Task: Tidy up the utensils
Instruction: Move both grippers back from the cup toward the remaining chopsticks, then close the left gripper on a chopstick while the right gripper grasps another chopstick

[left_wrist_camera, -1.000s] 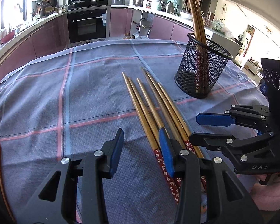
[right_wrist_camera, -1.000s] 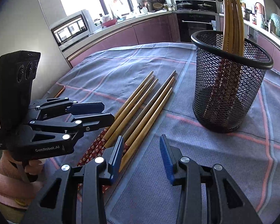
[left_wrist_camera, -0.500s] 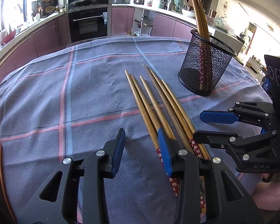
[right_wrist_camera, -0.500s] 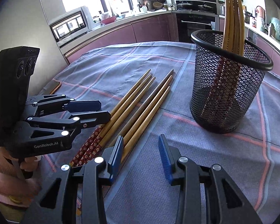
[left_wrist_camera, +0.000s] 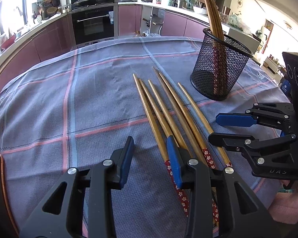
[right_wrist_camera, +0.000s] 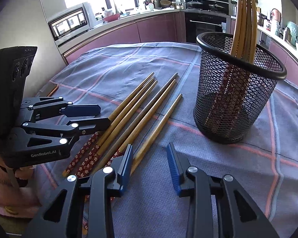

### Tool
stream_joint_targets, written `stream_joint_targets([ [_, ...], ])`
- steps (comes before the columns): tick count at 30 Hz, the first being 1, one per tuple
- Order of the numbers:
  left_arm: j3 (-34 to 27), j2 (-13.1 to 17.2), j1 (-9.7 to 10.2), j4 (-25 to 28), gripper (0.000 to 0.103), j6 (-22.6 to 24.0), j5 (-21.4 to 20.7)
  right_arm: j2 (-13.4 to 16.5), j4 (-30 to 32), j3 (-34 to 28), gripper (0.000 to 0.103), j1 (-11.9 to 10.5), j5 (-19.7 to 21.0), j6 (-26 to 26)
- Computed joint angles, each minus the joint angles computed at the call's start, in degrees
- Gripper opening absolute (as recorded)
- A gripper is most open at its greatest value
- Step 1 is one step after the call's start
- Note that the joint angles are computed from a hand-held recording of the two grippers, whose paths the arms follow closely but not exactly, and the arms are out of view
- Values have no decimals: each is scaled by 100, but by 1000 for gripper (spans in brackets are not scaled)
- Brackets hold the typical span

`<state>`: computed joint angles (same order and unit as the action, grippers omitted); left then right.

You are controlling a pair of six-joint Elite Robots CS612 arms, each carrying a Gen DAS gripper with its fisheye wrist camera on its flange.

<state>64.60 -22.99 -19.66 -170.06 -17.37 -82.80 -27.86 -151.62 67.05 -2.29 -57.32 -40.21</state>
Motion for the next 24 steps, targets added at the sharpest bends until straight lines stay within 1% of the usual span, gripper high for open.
stream_joint_targets([
  [6, -225, 84, 18, 221, 31, 35, 29, 67, -74, -107, 32, 44, -72, 110],
  [8, -319, 118, 27, 317, 28, 32, 41, 88, -127, -132, 29, 57, -107, 160],
  [9, -355, 132, 27, 345, 27, 43, 54, 102, -148, -151, 25, 59, -108, 210],
  [10, -386, 146, 30, 366, 24, 34, 52, 121, -144, -181, 20, 54, -80, 286],
  [11, -425, 162, 36, 394, 20, 14, 28, 140, -111, -213, 17, 41, -31, 369],
  [12, -462, 179, 38, 418, 19, -9, 9, 155, -44, -245, 14, 23, 45, 452],
  [14, -492, 191, 30, 437, 14, -41, 20, 165, 13, -264, 12, -7, 150, 559],
  [15, -488, 192, 30, 416, 12, -70, -6, 171, 21, -269, 11, -16, 179, 591],
  [19, -402, 168, 31, 284, 9, -255, -42, 171, 18, -259, 6, -61, 304, 763],
  [22, -273, 111, 35, 135, 8, -373, -71, 165, 2, -240, 6, -113, 461, 816],
  [24, -161, 58, 26, 9, 8, -367, -42, 140, -55, -199, 6, -140, 560, 802],
])
